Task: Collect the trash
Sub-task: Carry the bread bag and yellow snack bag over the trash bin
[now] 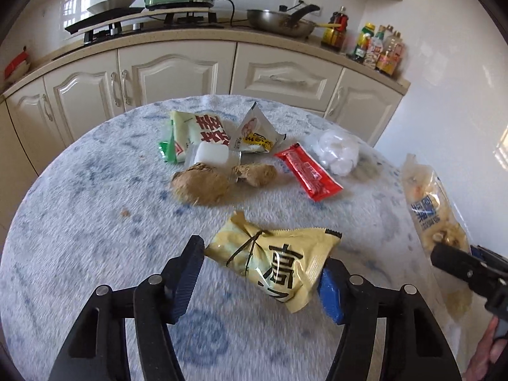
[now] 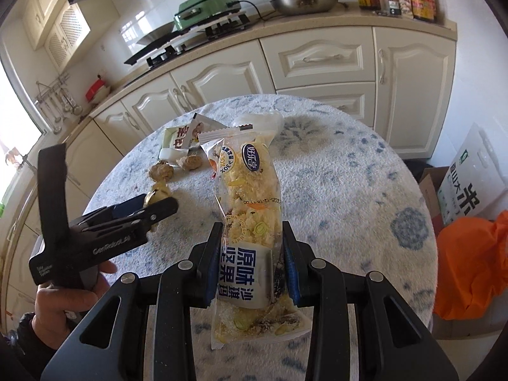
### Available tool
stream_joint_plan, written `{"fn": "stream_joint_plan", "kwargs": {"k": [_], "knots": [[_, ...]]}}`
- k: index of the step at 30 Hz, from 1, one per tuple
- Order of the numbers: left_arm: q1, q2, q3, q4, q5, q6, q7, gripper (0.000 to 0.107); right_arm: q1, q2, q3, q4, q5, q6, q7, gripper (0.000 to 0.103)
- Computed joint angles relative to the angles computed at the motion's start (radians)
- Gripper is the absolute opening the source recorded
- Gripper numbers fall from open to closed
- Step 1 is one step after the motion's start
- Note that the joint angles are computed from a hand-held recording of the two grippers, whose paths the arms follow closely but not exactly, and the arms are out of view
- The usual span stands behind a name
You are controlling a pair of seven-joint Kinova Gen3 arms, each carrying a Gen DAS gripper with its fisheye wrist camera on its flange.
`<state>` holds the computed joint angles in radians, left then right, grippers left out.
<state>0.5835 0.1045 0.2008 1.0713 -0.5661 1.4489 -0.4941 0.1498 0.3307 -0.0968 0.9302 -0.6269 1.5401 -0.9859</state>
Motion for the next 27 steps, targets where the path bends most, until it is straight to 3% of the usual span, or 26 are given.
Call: {"fn": "stream_joint_plan", "kwargs": {"k": [11,18,27], "knots": [[0.093,-0.051,0.082,-0.023,-0.13,0.096,0.075,0.061,0.033,-0.053,0.015,0.013,-0.04,0.005,0.026,0.034],[0.219,-0.01,0.123,-0.169,-0.302,0.202,0.044,0.061,0.063,-0.073,0.03,-0.009,-0.083,0.01,0.035,0.034],[0.455,0.072,0.077,-0.4,-0.506,0.273,-0.068,0.061,0.166,-0.062,0.044,-0.12,-0.164,0.039,0.017,0.034]]}}
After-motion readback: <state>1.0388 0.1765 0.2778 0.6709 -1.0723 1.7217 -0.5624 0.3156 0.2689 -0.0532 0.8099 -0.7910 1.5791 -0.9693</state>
